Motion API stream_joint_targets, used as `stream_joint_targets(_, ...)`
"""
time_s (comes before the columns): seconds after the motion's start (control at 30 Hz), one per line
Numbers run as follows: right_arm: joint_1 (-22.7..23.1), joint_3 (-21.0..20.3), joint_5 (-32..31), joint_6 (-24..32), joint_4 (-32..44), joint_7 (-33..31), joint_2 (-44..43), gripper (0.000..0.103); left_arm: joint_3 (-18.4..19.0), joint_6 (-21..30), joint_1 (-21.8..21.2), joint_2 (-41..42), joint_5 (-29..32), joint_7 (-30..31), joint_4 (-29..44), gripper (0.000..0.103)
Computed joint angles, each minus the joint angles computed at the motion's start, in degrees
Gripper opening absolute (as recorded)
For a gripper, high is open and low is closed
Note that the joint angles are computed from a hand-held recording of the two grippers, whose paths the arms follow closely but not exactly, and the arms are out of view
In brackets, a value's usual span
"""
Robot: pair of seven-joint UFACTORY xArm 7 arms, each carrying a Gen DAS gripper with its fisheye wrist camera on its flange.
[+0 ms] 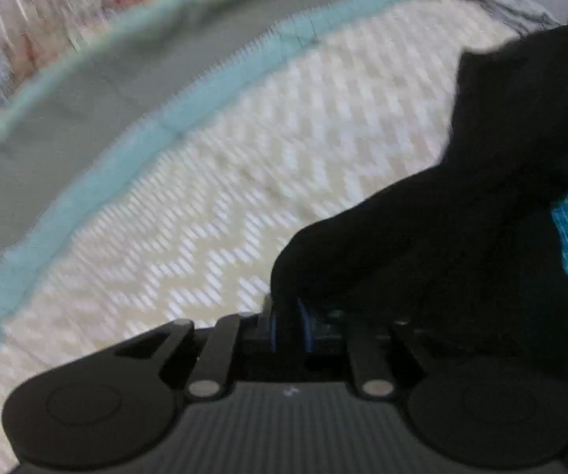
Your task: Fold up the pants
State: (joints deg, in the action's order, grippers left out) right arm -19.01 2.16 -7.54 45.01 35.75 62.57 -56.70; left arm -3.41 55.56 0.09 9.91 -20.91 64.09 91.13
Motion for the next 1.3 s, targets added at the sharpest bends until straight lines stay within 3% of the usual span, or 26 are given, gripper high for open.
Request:
stream_joint_targets(0.07, 0.89, -0.01, -0.95, -1.35, 3.63, -2.29, 2.87, 0.007, 0.19, -5.03, 1.09, -2.11, -4.8, 1.29, -1.38, 0.011)
stream_joint_targets(0.17, 3.05, -0.59, -1.41, -6.07, 11.81, -6.6, 11.42, 0.007, 1.06, -10.18, 1.97, -0.6, -8.49, -4.81, 3.8, 0.011)
stream_joint_targets(0.27, 5.26, -1.05, -0.6, -11.24, 22.19, -9.97, 23.2, 0.007, 1.63, -19.12, 1.15, 3.13, -5.02, -15.54, 10.69, 0.011)
stream_joint_targets(0.37, 6.06, -0.68, -0.53, -16.09, 34.1, -10.77, 35.44, 0.007, 2.75, -25.75, -0.94, 8.33, 3.79, -29.37, 20.66, 0.01)
stream_joint_targets(0.4, 6.17, -0.68, -0.34, -17.27, 38.52, -9.86, 39.38, 0.007, 6.1, -29.67, -3.94, 9.07, 5.75, -34.23, 21.83, 0.004)
stream_joint_targets(0.47, 6.62, -1.07, -0.32, -19.83, 44.24, -7.51, 44.59, 0.007, 15.91, -40.78, -10.38, 11.24, 13.57, -46.22, 24.59, 0.003)
stream_joint_targets(0.5, 6.05, -0.73, -2.3, -21.28, 46.01, -4.63, 46.35, 0.007, 17.56, -43.5, -10.73, 12.01, 15.63, -51.26, 25.62, 0.003)
stream_joint_targets(0.53, 6.09, -1.09, -3.14, -22.71, 46.4, -3.05, 47.2, 0.007, 16.82, -43.82, -9.56, 11.73, 15.29, -53.91, 25.9, 0.003)
stream_joint_targets(0.6, 7.07, -2.72, -1.07, -25.79, 43.95, -2.22, 47.36, 0.007, 8.95, -42.0, -3.32, 8.94, 13.37, -52.28, 22.96, 0.003)
stream_joint_targets(0.7, 7.77, -3.34, -0.84, -24.73, 37.46, -3.76, 45.35, 0.007, 4.65, -41.14, 0.38, 4.11, 16.98, -49.34, 12.11, 0.007)
stream_joint_targets(0.8, 7.4, -3.35, -0.86, -19.61, 31.17, -2.73, 43.39, 0.007, 6.12, -35.92, -1.56, 3.12, 25.29, -51.23, 6.08, 0.008)
stream_joint_targets(0.9, 5.6, -2.62, -2.76, -16.83, 26.33, 2.75, 41.69, 0.007, 4.87, -30.91, -2.48, 4.02, 28.63, -50.11, 4.29, 0.011)
stream_joint_targets(0.97, 5.02, -2.72, -3.8, -16.76, 24.76, 3.66, 40.91, 0.007, 4.78, -31.35, -3.7, 6.07, 33.95, -50.99, 4.36, 0.03)
stream_joint_targets(1.0, 4.9, -2.74, -4.24, -16.5, 24.87, 3.64, 40.91, 0.007, 5.81, -31.62, -5.16, 7.87, 35.64, -51.22, 5.57, 0.042)
stream_joint_targets(1.1, 4.97, -3.35, -4.61, -15.9, 25.33, 1.75, 40.44, 0.007, 5.12, -28.6, -6.21, 14.9, 36.54, -48.99, 13.32, 0.045)
stream_joint_targets(1.17, 4.95, -3.52, -4.96, -15.76, 25.77, 0.5, 40.8, 0.007, 3.29, -23.33, -5.81, 20.81, 33.82, -45.06, 21.94, 0.054)
stream_joint_targets(1.23, 5.06, -3.67, -5.09, -15.47, 26.8, -0.68, 42.06, 0.007, 1.9, -17.84, -5.64, 26.75, 31.3, -40.48, 30.7, 0.081)
stream_joint_targets(1.27, 5.13, -4.07, -4.86, -15.63, 27.3, -1.55, 42.91, 0.007, 1.97, -14.7, -6.04, 29.45, 30.72, -38.89, 34.41, 0.086)
stream_joint_targets(1.3, 5.1, -4.2, -4.97, -16.04, 27.47, -1.89, 43.65, 0.007, 2.63, -10.33, -6.88, 32.93, 30.57, -38.28, 39.38, 0.084)
